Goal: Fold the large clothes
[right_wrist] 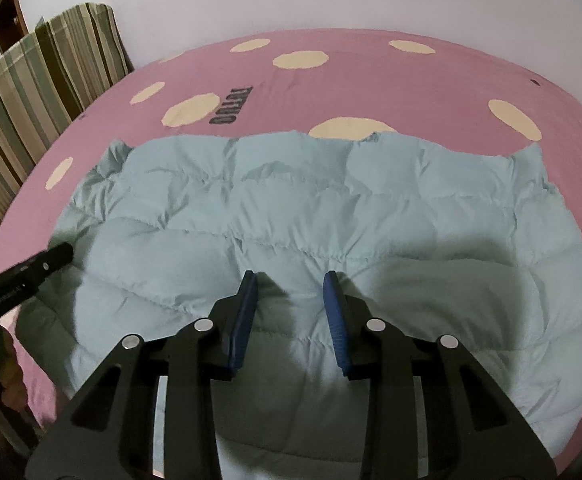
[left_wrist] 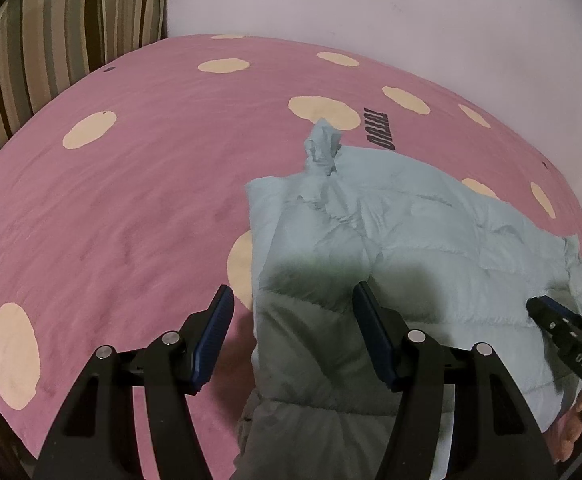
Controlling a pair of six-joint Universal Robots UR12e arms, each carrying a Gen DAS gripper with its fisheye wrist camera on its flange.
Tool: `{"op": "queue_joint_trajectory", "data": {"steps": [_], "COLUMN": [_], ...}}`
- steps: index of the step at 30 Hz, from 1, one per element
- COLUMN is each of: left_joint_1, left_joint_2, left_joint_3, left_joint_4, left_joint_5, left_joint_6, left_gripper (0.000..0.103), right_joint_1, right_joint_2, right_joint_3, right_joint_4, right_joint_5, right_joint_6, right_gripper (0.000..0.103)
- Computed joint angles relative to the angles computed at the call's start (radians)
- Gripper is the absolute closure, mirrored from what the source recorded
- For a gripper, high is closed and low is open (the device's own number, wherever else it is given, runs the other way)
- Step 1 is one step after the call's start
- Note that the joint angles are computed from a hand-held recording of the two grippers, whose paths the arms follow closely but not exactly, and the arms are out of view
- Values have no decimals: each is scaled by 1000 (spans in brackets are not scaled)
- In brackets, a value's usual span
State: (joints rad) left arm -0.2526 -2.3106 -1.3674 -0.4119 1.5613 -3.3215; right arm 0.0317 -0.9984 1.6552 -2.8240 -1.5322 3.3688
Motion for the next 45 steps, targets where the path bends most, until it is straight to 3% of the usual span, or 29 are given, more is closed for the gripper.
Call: {"op": "queue_joint_trajectory", "data": {"steps": [9, 22, 29, 34, 41, 42, 44, 45], "left_joint_1": [-5, -11, -8, -7, 2, 1, 0, 0], "left_joint_2": [-12, -35, -47, -63, -83, -84, -86, -85], "left_joint_3": [20, 63, 80, 106, 131, 133, 135, 135], "left_joint_4": [-17, -57, -89, -130, -160, -163, -168, -168], "left_joint_5": [3, -12, -38, -60, -109, -107, -109, -110], "left_joint_6": [11, 40, 34, 44, 28, 35, 44, 49], "left_gripper": [41, 41, 36, 26, 23, 23, 33, 44], "right_joint_1": [19, 38, 39, 39, 40, 41, 40, 41], "right_joint_2": [22, 40, 42, 42, 44, 45, 45, 45], "right_joint_3": [-27, -34, -31, -28, -28, -28, -27, -27], "right_joint_4": [64, 60, 47, 38, 31, 29, 25, 24], "right_joint_5": [-61, -119, -125, -127, -129, -130, -130, -131], "right_joint_6": [-31, -48, -51, -53, -51, -51, -53, -53], "right_gripper": [69, 69, 69, 69, 69, 69, 69, 69]}}
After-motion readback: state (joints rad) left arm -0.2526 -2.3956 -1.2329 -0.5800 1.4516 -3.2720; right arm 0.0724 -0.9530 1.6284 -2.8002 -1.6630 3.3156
